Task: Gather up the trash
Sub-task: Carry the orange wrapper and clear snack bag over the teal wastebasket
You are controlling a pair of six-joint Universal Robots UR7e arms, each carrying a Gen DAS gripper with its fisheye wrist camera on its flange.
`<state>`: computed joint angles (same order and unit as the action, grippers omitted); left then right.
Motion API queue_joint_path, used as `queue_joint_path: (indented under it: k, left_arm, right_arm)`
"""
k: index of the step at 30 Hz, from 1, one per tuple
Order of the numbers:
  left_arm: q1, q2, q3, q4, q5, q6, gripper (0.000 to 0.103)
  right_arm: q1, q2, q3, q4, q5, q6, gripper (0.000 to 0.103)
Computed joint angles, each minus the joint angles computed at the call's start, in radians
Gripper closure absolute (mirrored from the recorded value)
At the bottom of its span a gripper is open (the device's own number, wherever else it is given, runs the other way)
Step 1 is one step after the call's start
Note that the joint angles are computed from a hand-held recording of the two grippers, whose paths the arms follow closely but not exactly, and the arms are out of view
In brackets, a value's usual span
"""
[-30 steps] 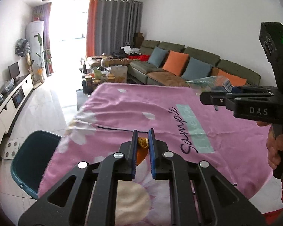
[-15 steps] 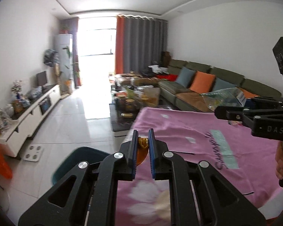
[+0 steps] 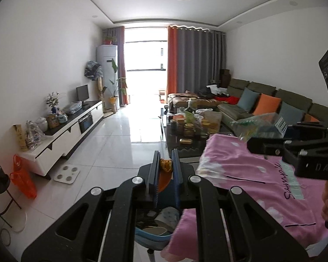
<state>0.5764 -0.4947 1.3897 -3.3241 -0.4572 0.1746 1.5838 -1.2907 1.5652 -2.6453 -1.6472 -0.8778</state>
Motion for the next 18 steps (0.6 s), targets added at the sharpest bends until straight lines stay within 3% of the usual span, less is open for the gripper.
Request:
queue_joint_path:
  k: [10, 18]
  left_arm:
    - [0.026, -0.036, 0.030, 0.049, 0.040, -0.066, 0.092]
    - [0.088, 0.010, -0.037, 0.140, -0.011, -0.124, 0.092]
  right_arm:
    - [0.028, 0.099, -0.057, 0.057, -0.057, 0.006, 0.064]
    - [0.035, 0.202, -0.155, 0.120, -0.116, 0.023, 0.064]
